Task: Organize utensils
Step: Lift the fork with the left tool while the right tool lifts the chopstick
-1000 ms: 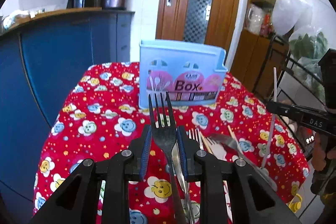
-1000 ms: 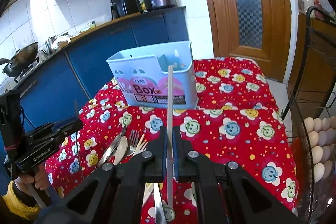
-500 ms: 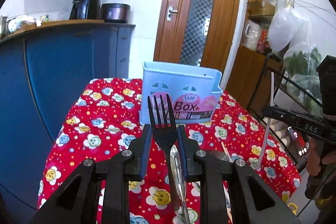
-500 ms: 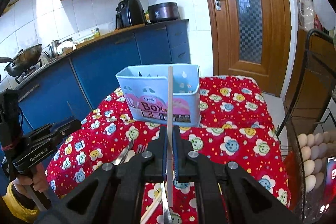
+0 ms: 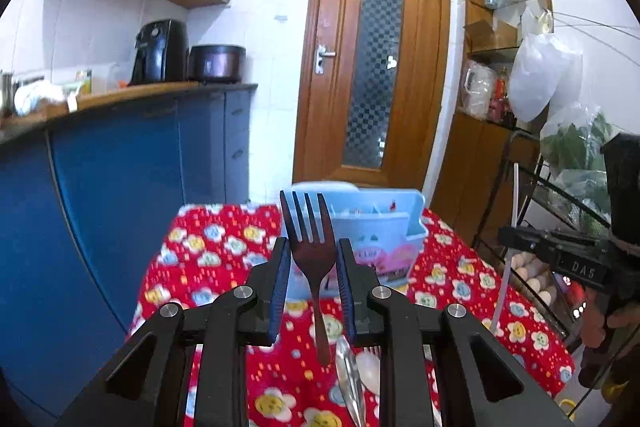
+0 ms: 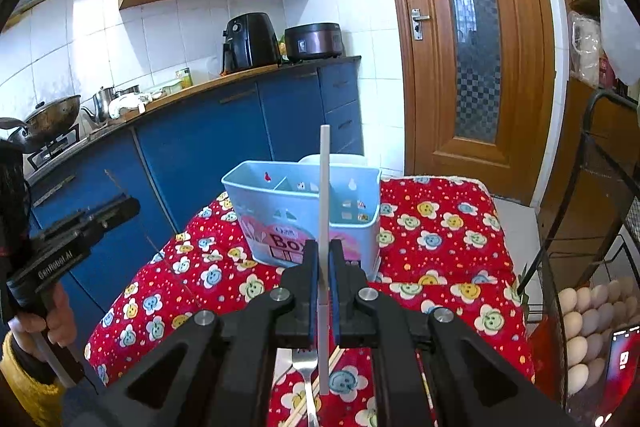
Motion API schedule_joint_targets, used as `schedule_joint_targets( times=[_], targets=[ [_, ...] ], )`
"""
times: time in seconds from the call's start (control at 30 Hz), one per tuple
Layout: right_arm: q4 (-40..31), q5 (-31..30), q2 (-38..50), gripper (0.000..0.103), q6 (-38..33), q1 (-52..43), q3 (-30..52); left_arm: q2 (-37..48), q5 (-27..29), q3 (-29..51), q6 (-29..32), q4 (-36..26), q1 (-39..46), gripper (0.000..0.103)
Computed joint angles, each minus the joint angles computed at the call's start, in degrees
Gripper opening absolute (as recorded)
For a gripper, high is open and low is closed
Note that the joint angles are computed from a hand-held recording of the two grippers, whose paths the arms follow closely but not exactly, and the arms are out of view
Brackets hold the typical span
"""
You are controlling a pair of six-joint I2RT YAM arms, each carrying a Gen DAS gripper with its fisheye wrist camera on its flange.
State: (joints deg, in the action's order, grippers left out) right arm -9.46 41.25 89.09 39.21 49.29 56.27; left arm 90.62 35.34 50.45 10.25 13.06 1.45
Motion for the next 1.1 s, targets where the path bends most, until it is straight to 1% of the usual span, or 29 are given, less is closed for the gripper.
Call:
schedule_joint_targets(
  times=[0.03,0.07,0.23,0.3,0.37,0.63,0.67,0.8,0.87,0.93,1.0,1.1],
  targets=[
    [0.1,-0.1,0.0,0.006,-0.4,-0.3,0.2,0.0,0.1,1.1,-0.1,-0.5,-0.1,0.007],
    [0.2,-0.3,0.1,0.006,-0.8,-0.7,0.5,0.2,-0.6,2.4,-0.3,-1.3,-0.5,0.0],
    [1.4,-1.4,0.0,0.006,-1.8,-2.0,0.6,2.7,-3.2,9.1,-1.2,-4.6,-2.2,0.001],
    [1.9,-1.8,-0.1,0.006,-1.8,-2.3,0.3,4.3,-3.4,11.7,-1.0,-6.8,-2.7,0.001],
    [2.2,-2.2,-0.1,0.006,-1.8,-2.6,-0.2,6.5,-3.4,14.5,0.1,-10.3,-3.1,0.001],
    [3.8,-3.4,-1.0,0.006,-1.5,-3.7,-2.2,10.1,-4.3,14.2,5.1,-14.2,-5.2,0.003],
    [3.8,-3.6,-1.2,0.006,-1.4,-3.8,-2.5,10.4,-4.7,14.1,5.6,-14.3,-5.6,0.004],
    [4.0,-3.5,-2.4,0.006,-1.1,-3.8,-3.7,11.6,-7.1,13.8,8.4,-15.2,-7.9,0.015],
    [4.1,-3.5,-3.1,0.006,-1.0,-3.9,-4.4,12.7,-8.0,14.2,9.4,-15.9,-8.8,0.022],
    [4.1,-3.6,-3.7,0.006,-1.0,-4.1,-4.9,13.9,-9.0,14.4,10.5,-16.2,-9.7,0.034],
    [4.3,-3.8,-4.3,0.006,-0.9,-4.3,-5.6,15.1,-10.3,14.5,12.0,-16.4,-11.0,0.038],
    [4.9,-4.3,-4.9,0.006,-0.8,-4.8,-6.6,17.6,-13.2,15.3,14.4,-16.5,-13.2,0.038]
  ],
)
